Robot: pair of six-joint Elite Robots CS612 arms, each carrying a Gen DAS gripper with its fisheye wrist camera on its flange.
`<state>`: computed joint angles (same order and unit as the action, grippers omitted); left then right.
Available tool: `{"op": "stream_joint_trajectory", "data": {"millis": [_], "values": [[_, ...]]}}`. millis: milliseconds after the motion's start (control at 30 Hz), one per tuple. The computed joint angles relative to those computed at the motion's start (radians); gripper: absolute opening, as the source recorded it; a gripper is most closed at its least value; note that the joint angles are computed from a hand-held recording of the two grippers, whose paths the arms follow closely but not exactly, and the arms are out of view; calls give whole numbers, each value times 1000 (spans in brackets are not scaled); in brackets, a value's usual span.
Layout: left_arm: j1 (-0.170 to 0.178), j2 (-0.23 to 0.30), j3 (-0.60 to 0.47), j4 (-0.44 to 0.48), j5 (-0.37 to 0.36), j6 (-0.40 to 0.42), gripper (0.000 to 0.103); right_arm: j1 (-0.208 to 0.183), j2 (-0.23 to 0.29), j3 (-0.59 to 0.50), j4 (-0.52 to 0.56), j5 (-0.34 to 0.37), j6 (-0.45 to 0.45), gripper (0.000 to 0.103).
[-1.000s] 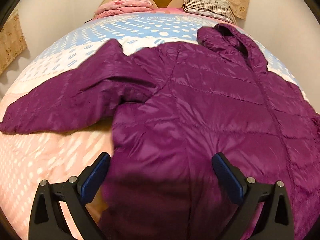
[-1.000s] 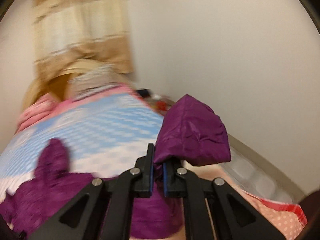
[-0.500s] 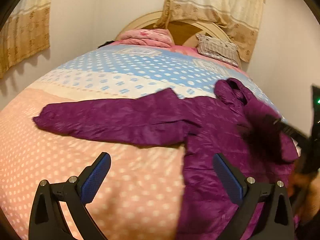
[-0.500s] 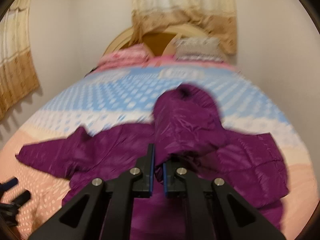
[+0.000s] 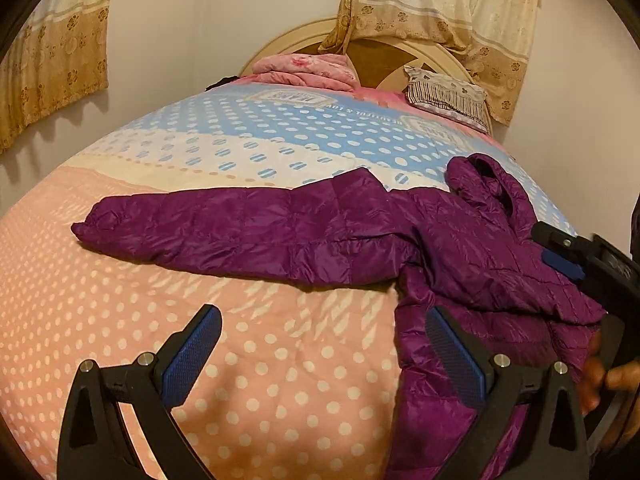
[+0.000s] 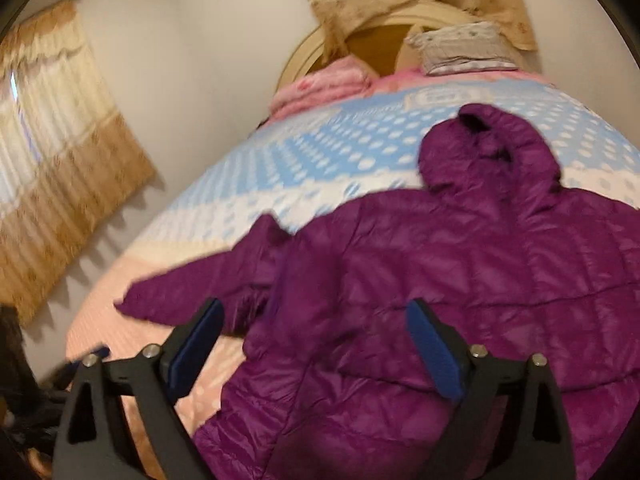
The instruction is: Fold large clothes
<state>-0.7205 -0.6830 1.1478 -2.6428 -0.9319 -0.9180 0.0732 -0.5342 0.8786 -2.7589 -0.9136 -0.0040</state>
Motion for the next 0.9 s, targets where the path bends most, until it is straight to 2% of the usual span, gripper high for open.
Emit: {"op": "stream_joint_trajectory", "data": {"millis": [33,67,100,133,300,400,500,600,667,767,833,900], "values": [[-1,1,-1,-2,0,0,102,-5,7,-14,7,2,42,61],[-2,2,-3,1,2,1,102,-6,18,-41,49,-20,70,41],[-3,3,-7,8,4,2,102,0,27,-67,109,-84,84,30],[-4,3,-8,14,6,3,102,5,36,-88,152,-122,84,28],[-3,5,-19,46,29,14,102,31,66,-127,273,-62,1,29],[0,1,-16,62,33,-4,102,58,86,-175,393,-117,-81,31],[2,-6,0,71,50,-42,102,53,81,-171,389,-103,-88,31],[8,-10,10,71,35,-92,102,43,56,-121,249,-66,-31,32],[6,-10,11,69,37,-99,102,47,57,-127,222,-67,-27,32],[-1,-9,1,90,61,-71,102,63,93,-193,309,-52,-60,32],[-4,-9,-2,92,70,-56,102,73,134,-266,435,-59,-82,32],[-3,-7,-8,89,67,-48,102,80,143,-268,447,-90,-103,32]]}}
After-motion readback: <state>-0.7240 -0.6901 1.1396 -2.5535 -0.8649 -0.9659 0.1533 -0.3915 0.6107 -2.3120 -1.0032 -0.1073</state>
